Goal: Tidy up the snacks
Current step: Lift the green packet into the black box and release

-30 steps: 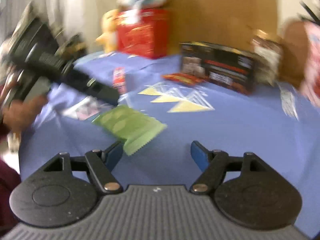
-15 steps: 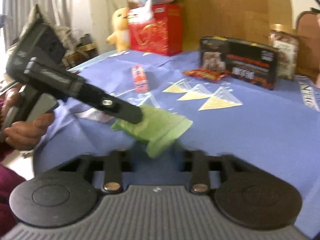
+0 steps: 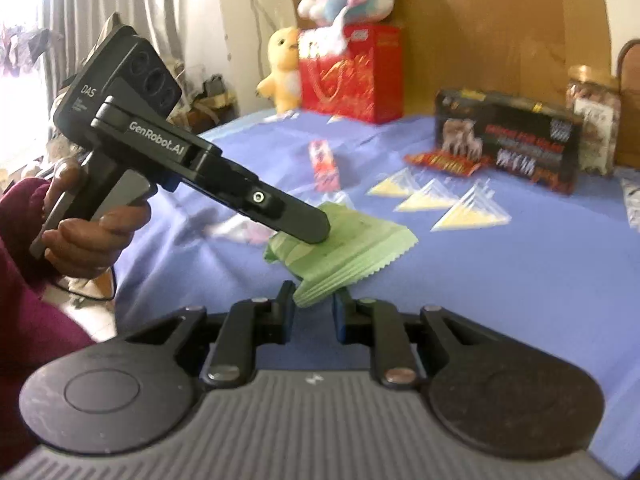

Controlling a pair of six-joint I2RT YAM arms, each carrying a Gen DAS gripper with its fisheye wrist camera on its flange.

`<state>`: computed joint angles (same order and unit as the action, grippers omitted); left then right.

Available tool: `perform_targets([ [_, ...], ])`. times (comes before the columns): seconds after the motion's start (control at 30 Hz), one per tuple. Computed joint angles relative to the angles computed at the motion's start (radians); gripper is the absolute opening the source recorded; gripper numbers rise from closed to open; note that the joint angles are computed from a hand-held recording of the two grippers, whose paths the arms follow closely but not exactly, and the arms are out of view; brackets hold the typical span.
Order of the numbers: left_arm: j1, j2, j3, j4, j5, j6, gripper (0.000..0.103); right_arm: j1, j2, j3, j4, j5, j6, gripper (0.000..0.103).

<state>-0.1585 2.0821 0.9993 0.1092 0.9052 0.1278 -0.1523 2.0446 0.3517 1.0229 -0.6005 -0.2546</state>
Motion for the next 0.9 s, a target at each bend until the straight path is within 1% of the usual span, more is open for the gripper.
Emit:
perform_targets([
  [0.1,-0.026,0.013,0.1,-0.028,-0.018,-0.025,0.038,-0.016,-0.012,0.054,-0.01,0.012,0.006,0.022],
  [0.27,-0.075,0.088,0.357,-0.092,-0.063,-0.077,0.039,-0.054,0.006,0.231,-0.078,0.031,0.03,0.022],
  [0.37,-0.098,0.163,0.529,-0.114,-0.1,-0.111,0.039,-0.062,0.066,0.392,-0.126,0.066,0.057,0.022],
  [0.57,-0.12,0.407,0.954,-0.19,-0.18,-0.242,0.04,-0.068,0.233,0.774,-0.329,0.088,0.152,0.022],
  [0.63,-0.127,0.493,1.092,-0.225,-0.236,-0.265,0.042,-0.059,0.296,0.895,-0.399,0.114,0.202,0.024],
  [0.7,-0.139,0.559,1.199,-0.269,-0.326,-0.267,0.044,-0.04,0.342,0.966,-0.42,0.184,0.232,0.025],
  [0.73,-0.144,0.59,1.246,-0.293,-0.366,-0.267,0.045,-0.032,0.356,0.99,-0.429,0.228,0.242,0.033],
  [0.77,-0.146,0.611,1.279,-0.316,-0.388,-0.269,0.046,-0.03,0.365,1.0,-0.428,0.244,0.256,0.038],
  [0.83,-0.144,0.628,1.289,-0.32,-0.395,-0.281,0.046,-0.042,0.363,0.99,-0.422,0.226,0.288,0.038],
  [0.9,-0.139,0.595,1.205,-0.26,-0.389,-0.286,0.046,-0.049,0.338,0.931,-0.375,0.223,0.303,0.038],
])
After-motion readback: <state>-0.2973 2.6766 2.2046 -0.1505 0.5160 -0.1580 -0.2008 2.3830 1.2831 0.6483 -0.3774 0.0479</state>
